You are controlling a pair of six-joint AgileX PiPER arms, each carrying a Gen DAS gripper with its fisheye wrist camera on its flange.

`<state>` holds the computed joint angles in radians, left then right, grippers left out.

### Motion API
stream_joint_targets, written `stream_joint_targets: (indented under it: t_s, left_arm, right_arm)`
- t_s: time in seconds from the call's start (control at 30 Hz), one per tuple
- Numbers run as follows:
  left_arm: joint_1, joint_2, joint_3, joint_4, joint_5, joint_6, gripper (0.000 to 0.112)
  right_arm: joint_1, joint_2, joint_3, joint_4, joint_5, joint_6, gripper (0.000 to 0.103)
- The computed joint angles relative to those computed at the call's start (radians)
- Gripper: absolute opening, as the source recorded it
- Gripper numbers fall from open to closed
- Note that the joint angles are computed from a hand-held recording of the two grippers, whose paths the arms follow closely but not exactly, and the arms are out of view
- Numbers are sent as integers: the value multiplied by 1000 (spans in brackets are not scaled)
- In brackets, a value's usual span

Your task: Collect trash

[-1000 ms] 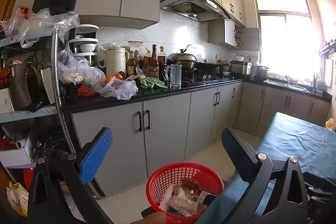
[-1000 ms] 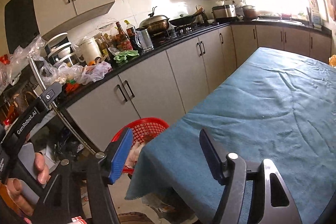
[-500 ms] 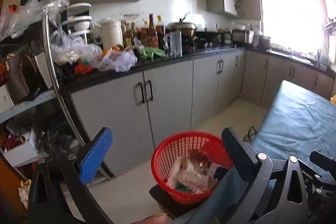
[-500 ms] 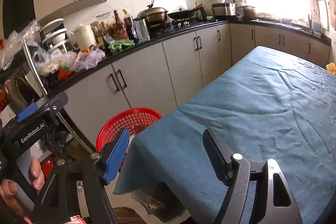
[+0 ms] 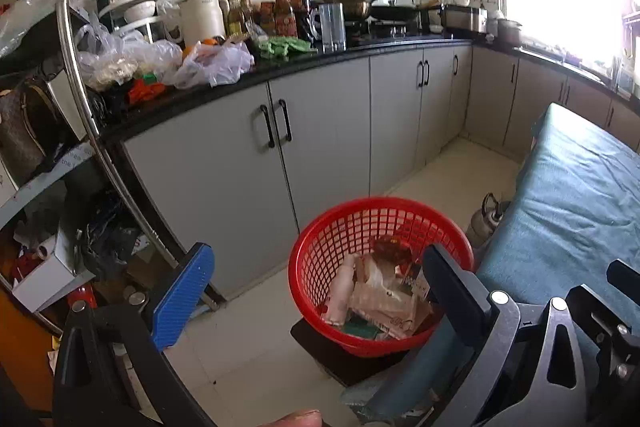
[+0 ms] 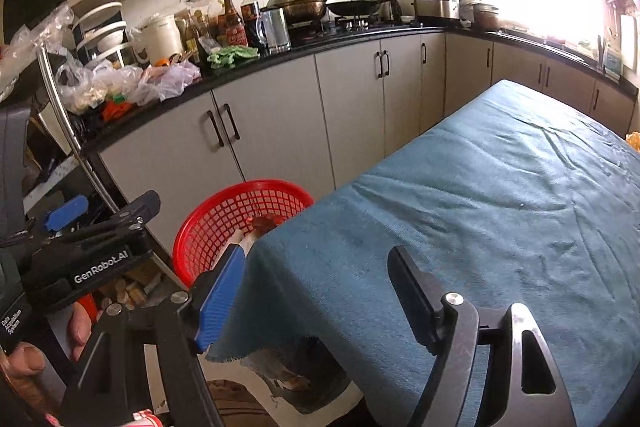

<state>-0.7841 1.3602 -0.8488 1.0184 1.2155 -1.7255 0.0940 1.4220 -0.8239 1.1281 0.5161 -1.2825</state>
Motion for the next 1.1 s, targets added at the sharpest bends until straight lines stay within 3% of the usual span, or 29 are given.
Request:
stream_joint_targets:
  t_s: [0.4, 1.1]
  left_arm:
    - [67, -20, 37, -43, -86, 23, 103]
    - [90, -29, 53, -67, -104, 34, 103]
  right_arm:
    - [63, 6, 7, -48, -64, 34, 78]
    - [92, 9, 17, -60, -87, 47, 79]
